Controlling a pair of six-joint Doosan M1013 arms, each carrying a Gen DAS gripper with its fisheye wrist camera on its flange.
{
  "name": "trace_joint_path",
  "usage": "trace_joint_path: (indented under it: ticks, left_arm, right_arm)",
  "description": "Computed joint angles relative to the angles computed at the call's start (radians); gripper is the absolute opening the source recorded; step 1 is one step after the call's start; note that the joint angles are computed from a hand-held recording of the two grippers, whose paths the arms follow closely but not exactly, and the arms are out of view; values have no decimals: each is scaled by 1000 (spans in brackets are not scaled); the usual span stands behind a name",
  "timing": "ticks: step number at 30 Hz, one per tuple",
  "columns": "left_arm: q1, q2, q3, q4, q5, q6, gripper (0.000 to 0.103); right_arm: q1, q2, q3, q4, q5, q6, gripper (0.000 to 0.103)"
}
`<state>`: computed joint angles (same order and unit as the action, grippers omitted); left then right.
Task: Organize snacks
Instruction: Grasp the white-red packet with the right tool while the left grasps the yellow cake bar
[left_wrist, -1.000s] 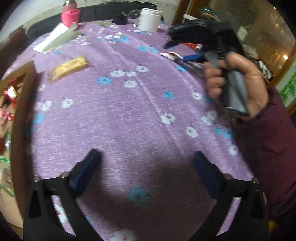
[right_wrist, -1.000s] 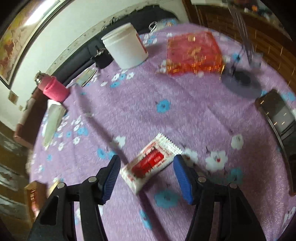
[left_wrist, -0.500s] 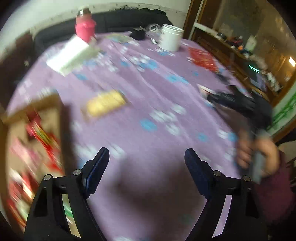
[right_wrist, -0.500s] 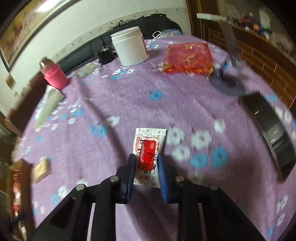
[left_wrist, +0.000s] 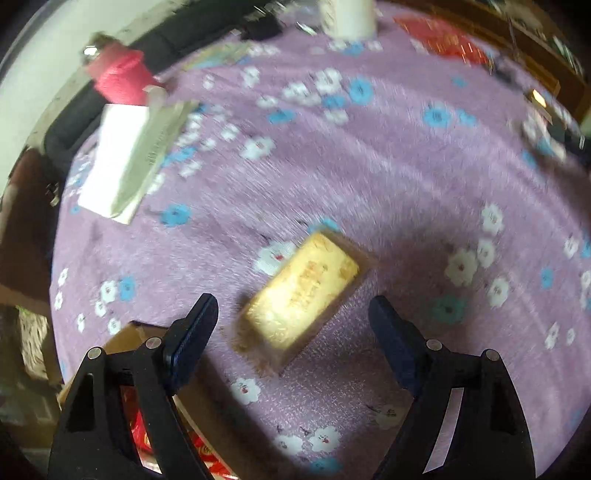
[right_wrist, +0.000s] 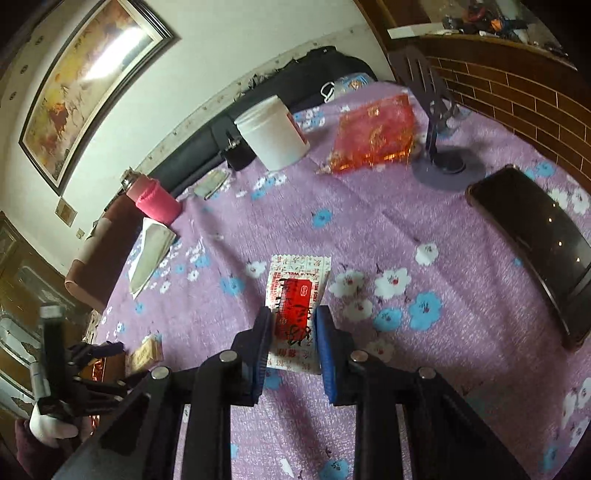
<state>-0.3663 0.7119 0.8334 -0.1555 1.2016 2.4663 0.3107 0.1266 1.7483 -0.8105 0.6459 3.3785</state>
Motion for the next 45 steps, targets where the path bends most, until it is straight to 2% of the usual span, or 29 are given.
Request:
trace_joint_path:
  ticks: [3, 6, 8, 9, 10, 12, 15, 17, 18, 21, 23, 24, 26, 27, 29, 32, 35, 38, 42, 44, 45]
  left_arm:
    - [-1, 26, -52, -12, 106, 1, 85]
    - [-3, 2, -15, -26, 113, 18, 73]
    - [2, -19, 14, -63, 154, 54, 57]
    - [3, -18, 13, -78, 203, 59, 41]
    - [4, -32, 35, -89, 199, 70, 40]
    - [1, -70, 96, -77, 133, 85, 40]
    - [20, -84, 95, -169, 103, 99, 41]
    - [25, -68, 55, -176, 67, 58, 53]
    - [26, -51, 23, -173, 71, 20, 59]
    - [36, 42, -130, -185, 156, -132, 59]
    - [44, 114, -245, -216, 256, -245, 59]
    - [48, 143, -287, -231, 282, -297, 59]
    - [55, 206, -390, -284, 398, -383, 59]
    - [55, 206, -390, -297, 432, -397, 59]
    - [55, 184, -346, -300, 425, -372, 61]
    - [56, 165, -312, -329, 461, -353, 65]
    - [53, 95, -184, -332, 421, -289, 65]
    - [34, 3, -25, -252, 251, -197, 65]
    - [-14, -107, 176, -106, -26, -121, 66]
    - [-17, -116, 194, -123, -53, -134, 55]
    - [-16, -121, 204, -144, -66, -138, 37]
  right_arm:
    - [-1, 5, -5, 26, -11, -34, 27]
    - [-1, 9, -10, 48, -31, -73, 27]
    - [5, 11, -13, 47, -35, -86, 27]
    - [7, 13, -16, 49, -40, -96, 27]
    - [8, 16, -19, 53, -44, -108, 27]
    - [11, 17, -21, 57, -61, -125, 27]
    - [18, 22, -27, 57, -63, -146, 28]
    - [18, 25, -29, 66, -65, -155, 29]
    - [17, 25, -29, 74, -67, -161, 29]
    - [13, 26, -28, 81, -71, -166, 30]
    - [11, 27, -28, 89, -75, -173, 30]
    - [10, 28, -29, 97, -77, -182, 30]
    - [6, 29, -29, 116, -85, -197, 30]
    - [4, 29, -27, 124, -93, -202, 30]
    - [2, 29, -26, 132, -100, -208, 30]
    - [1, 28, -25, 140, -109, -217, 30]
    - [2, 28, -25, 141, -114, -221, 30]
    - [4, 30, -27, 139, -118, -227, 30]
    - [13, 31, -32, 121, -121, -234, 30]
    - [17, 33, -35, 110, -120, -239, 30]
    - [19, 34, -36, 103, -121, -240, 30]
